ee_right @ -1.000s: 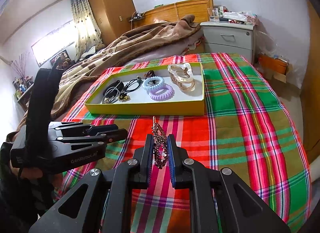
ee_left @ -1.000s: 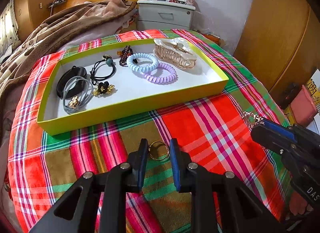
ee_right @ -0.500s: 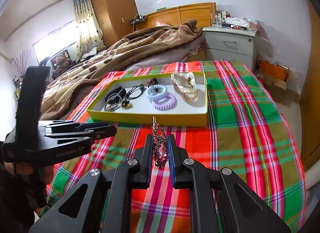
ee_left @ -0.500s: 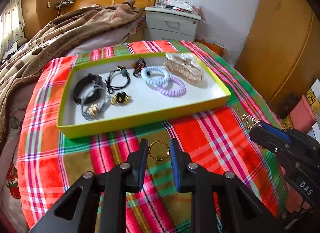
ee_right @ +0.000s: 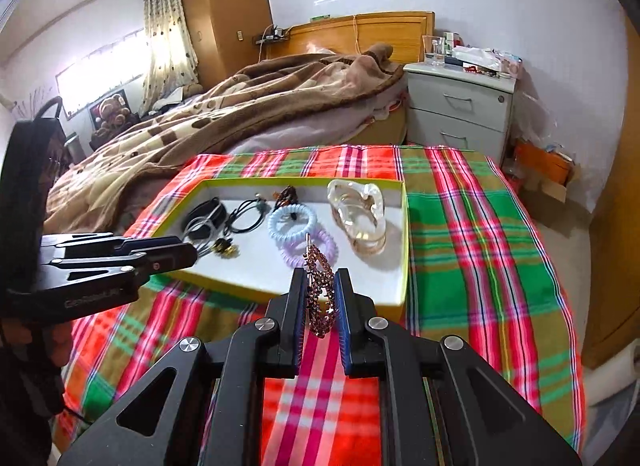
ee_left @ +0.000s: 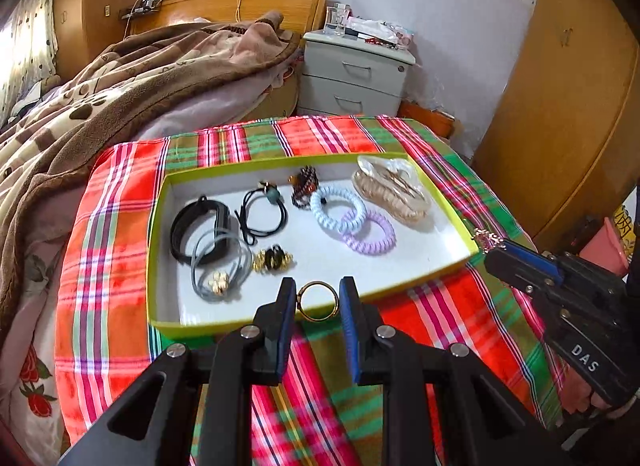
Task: Organize jewelry
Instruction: 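Carry the gold ring into the box with the left tool while the right carries the pink clip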
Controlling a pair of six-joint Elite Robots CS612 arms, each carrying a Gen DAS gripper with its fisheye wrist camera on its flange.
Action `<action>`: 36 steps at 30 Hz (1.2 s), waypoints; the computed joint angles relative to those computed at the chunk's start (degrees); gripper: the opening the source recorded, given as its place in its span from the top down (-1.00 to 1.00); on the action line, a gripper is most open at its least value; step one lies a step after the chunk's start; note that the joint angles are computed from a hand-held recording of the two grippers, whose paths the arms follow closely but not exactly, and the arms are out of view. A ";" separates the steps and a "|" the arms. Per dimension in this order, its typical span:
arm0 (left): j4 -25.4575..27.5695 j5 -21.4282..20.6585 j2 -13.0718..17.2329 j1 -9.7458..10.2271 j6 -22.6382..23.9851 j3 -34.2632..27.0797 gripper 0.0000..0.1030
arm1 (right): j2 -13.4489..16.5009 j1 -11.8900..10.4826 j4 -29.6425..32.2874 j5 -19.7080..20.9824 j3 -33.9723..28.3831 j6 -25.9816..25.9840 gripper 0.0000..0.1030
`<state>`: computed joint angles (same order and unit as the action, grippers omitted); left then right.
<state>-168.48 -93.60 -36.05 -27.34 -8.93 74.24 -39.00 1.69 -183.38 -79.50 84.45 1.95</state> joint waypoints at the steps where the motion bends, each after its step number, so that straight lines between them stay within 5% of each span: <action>1: 0.46 -0.53 0.35 0.13 -0.08 -0.73 0.55 | 0.38 -0.03 0.91 -0.20 -0.86 -0.18 0.72; 15: 6.82 -2.67 4.87 0.43 -0.21 -8.87 0.55 | 3.98 -1.01 12.12 3.79 -7.93 -3.06 0.72; 36: 11.24 -2.56 7.44 0.14 0.34 -12.61 0.55 | 5.25 -1.12 17.86 1.64 -10.85 -6.27 0.72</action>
<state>-157.23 -96.16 -28.61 -27.20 -8.59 61.63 -33.75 0.58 -165.52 -77.87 73.60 -4.33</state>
